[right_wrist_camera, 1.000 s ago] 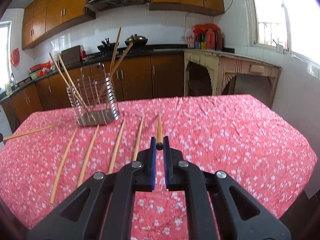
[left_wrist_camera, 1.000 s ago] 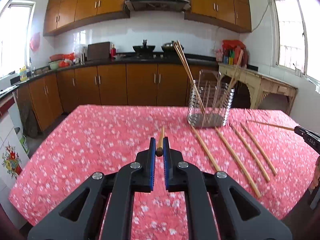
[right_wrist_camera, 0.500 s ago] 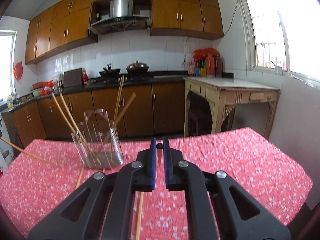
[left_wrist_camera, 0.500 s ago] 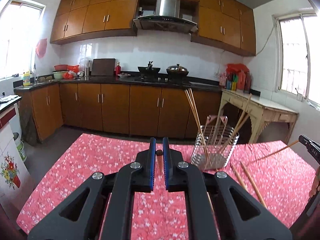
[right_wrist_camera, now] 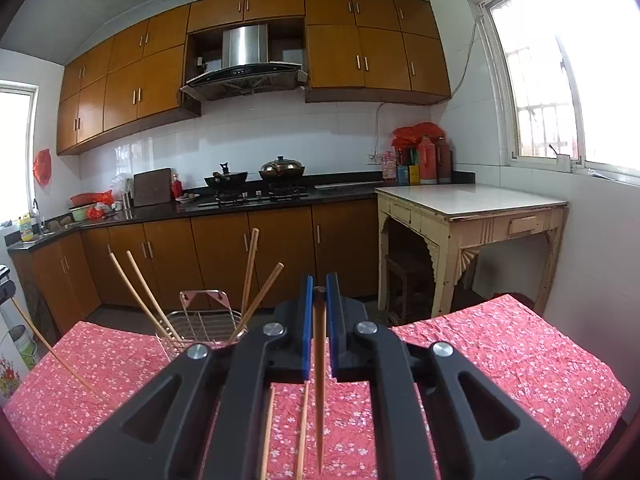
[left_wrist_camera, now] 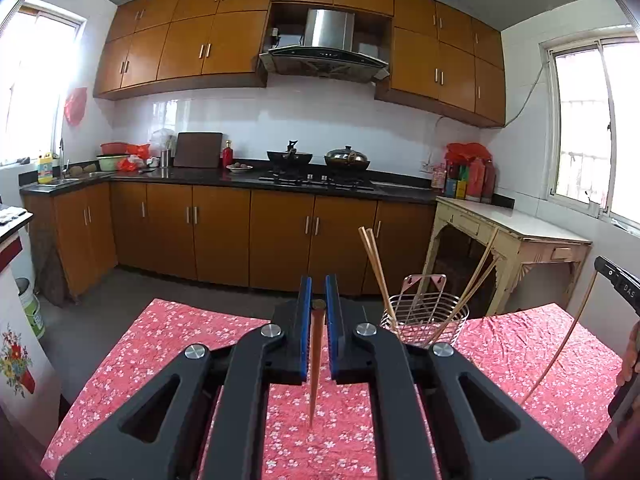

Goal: Organize utensils
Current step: 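Carry both chopsticks above the wire holder and lower them in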

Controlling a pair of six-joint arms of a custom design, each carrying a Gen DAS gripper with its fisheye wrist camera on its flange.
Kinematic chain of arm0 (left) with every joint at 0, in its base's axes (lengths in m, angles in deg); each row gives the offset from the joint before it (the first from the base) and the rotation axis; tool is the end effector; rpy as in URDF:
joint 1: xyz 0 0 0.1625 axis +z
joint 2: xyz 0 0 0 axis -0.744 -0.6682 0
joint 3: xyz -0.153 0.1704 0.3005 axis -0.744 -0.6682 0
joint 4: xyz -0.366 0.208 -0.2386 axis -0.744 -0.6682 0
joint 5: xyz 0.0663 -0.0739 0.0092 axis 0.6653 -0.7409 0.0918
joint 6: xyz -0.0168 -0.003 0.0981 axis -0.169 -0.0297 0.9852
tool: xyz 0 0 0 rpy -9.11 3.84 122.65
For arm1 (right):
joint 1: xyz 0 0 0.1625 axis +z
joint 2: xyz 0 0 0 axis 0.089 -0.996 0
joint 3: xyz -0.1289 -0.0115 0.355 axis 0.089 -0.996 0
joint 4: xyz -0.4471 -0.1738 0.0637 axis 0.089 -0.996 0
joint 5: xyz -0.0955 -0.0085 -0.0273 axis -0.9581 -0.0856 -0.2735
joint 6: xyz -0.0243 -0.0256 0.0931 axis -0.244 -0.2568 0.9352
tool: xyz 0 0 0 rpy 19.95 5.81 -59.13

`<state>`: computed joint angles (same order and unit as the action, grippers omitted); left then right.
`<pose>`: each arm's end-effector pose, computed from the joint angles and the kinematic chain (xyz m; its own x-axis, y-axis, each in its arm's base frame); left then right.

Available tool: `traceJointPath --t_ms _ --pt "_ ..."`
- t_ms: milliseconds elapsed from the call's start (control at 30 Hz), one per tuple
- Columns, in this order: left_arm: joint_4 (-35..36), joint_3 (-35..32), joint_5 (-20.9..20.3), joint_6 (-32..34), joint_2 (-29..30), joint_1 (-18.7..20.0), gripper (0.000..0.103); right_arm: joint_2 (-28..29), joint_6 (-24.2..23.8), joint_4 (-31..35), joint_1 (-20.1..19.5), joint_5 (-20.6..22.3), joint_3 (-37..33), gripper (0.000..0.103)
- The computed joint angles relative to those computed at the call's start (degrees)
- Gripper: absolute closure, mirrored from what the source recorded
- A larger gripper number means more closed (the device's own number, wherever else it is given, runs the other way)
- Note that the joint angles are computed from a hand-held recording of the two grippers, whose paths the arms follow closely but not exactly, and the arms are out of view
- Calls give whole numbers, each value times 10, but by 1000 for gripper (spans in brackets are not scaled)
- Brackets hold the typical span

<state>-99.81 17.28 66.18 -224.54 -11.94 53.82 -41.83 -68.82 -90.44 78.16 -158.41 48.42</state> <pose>-0.4838 -0.2792 0.1298 -0.7450 -0.2914 -0.6001 0.5606 0.2142 -0.7999 0.0930 -0.4677 0.5792 -0.7256 -0.2768 0.6300 -0.6874 0.2495 -0.6821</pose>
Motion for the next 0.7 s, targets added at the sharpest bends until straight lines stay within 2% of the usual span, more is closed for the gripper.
traceJointPath --t_ms 300,433,567,700 --pt "-4 -13 23 17 3 3 96 5 2 14 11 7 -8 95" --pt "-54 -5 40 62 -10 7 96 11 5 19 19 14 -18 95" --pt "-61 -15 53 75 -6 12 96 22 14 25 34 18 -30 95" --pt "-92 -28 72 117 -3 21 96 39 25 27 54 23 -49 95"
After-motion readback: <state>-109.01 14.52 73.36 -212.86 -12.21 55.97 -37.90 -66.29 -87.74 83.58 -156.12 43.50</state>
